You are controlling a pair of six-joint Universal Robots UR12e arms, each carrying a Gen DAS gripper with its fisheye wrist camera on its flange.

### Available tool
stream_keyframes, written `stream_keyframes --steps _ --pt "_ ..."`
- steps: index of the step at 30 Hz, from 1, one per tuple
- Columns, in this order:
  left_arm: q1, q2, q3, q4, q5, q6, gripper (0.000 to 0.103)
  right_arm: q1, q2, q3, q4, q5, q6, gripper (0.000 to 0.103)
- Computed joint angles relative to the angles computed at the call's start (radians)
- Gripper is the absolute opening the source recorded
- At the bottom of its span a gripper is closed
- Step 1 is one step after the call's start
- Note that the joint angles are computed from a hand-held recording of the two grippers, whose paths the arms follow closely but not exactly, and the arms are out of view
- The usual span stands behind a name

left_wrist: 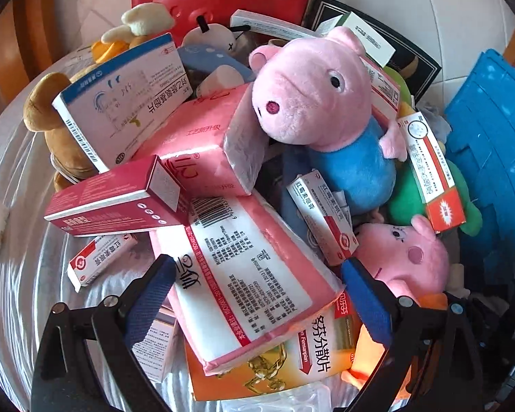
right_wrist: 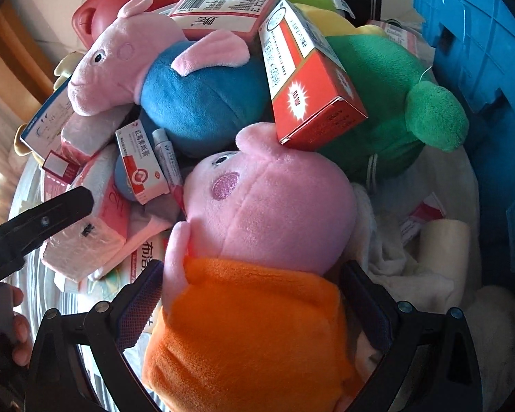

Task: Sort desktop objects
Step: 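Grasp the orange-shirted pink pig plush with right tool while left grasps pink-white box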

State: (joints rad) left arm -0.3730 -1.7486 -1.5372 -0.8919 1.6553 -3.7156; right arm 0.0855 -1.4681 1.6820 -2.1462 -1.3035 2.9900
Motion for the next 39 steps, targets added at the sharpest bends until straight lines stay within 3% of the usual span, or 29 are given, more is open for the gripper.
stream_keyframes --steps 4,7,12,16,18,22,25,29,39 --pt "0.002 0.008 0.001 -0.049 0.026 -0.087 0.099 -0.005 0.005 -0.009 0.026 0.013 -0.014 0.102" --pt "0.002 0.016 -0.012 -0.063 0.027 -0.101 0.099 -0.006 0.009 -0.014 0.042 0.014 -0.016 0.102" --pt "0.028 0.005 -0.025 -0.057 -0.053 -0.171 0.102 -0.002 0.021 -0.03 0.071 0.007 -0.011 0.102" --pt "0.043 0.005 -0.043 -0.028 -0.092 -0.14 0.102 0.01 0.027 -0.04 0.085 -0.026 -0.018 0.102" --pt "0.051 0.019 -0.069 0.009 -0.118 -0.096 0.1 0.02 0.032 -0.043 0.088 -0.055 -0.025 0.102" --pt "0.06 0.056 -0.112 0.038 -0.143 0.003 0.094 0.027 0.025 -0.02 0.048 -0.07 -0.01 0.082" --pt "0.061 0.089 -0.143 0.055 -0.138 0.091 0.092 0.027 0.001 0.008 -0.004 -0.066 0.014 0.077" --pt "0.066 0.131 -0.179 0.082 -0.128 0.204 0.091 0.023 -0.042 0.052 -0.061 -0.053 0.06 0.075" --pt "0.071 0.189 -0.188 0.185 -0.124 0.39 0.091 0.051 -0.134 0.109 -0.195 -0.07 0.155 0.075"
